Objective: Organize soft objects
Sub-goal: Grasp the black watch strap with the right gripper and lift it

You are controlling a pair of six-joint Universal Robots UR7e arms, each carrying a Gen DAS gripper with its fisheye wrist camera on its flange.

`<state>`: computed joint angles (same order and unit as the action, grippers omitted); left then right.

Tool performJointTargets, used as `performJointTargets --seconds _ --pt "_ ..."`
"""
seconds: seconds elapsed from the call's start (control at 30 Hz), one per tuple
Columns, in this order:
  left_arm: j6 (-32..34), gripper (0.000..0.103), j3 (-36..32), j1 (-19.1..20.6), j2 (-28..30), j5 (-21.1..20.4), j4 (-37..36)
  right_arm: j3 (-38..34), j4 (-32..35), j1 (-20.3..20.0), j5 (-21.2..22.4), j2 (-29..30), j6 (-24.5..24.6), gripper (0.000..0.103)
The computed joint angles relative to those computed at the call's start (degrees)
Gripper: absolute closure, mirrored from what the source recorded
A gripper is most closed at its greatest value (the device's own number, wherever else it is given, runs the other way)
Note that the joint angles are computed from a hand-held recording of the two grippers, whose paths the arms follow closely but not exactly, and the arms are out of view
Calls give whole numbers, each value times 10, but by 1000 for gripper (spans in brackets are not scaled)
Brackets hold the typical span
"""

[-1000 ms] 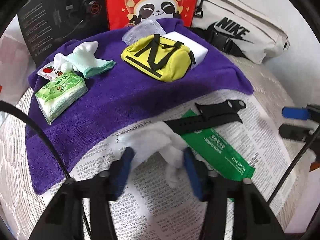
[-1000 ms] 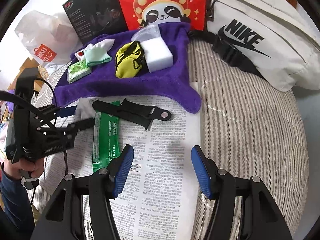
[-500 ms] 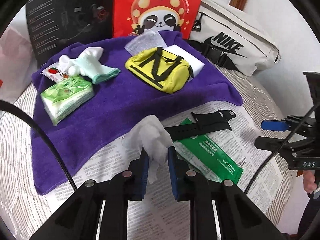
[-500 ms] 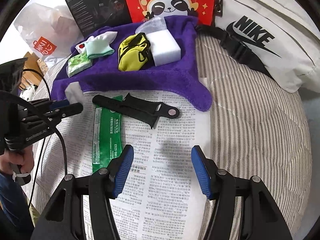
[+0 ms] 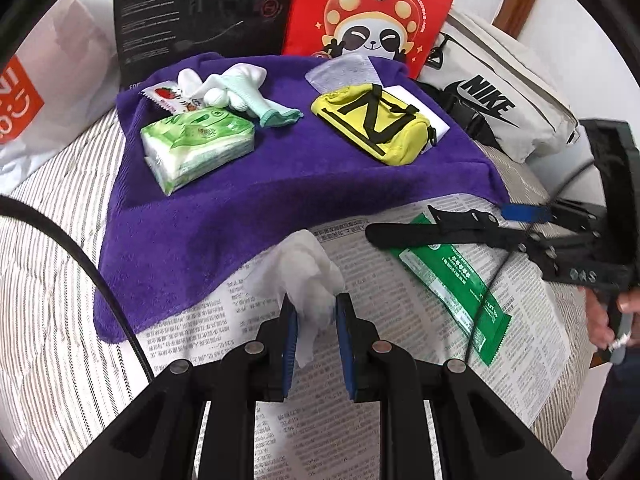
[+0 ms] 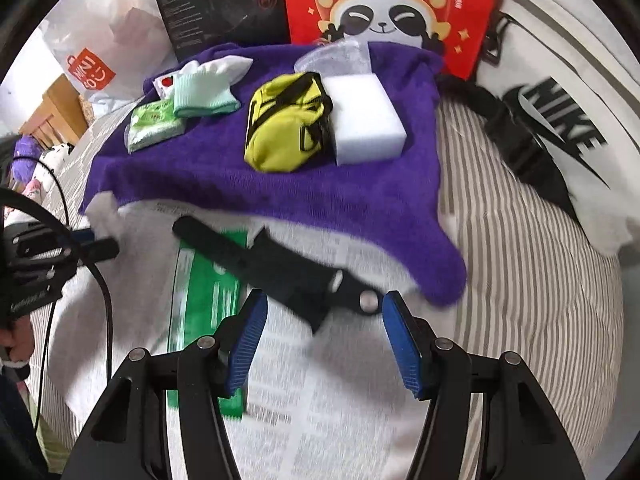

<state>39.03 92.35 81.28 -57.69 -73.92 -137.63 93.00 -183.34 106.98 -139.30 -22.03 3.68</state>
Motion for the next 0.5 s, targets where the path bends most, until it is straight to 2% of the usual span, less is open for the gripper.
performJointTargets --seconds 0.17,0.23,0.37,0.4,0.5 --pt "-11 85 -10 7 1 -19 12 -30 9 -10 -4 16 -50 44" --pt "-11 85 -12 8 1 -22 16 -37 27 -15 5 18 -56 44" --pt "-13 85 -16 11 2 -26 21 -40 16 -21 30 18 -79 44" --pt "-15 85 -18 11 2 -26 23 -39 18 -22 35 16 -78 46" --pt "-20 85 -19 13 3 -26 23 -37 37 -20 37 11 -71 60"
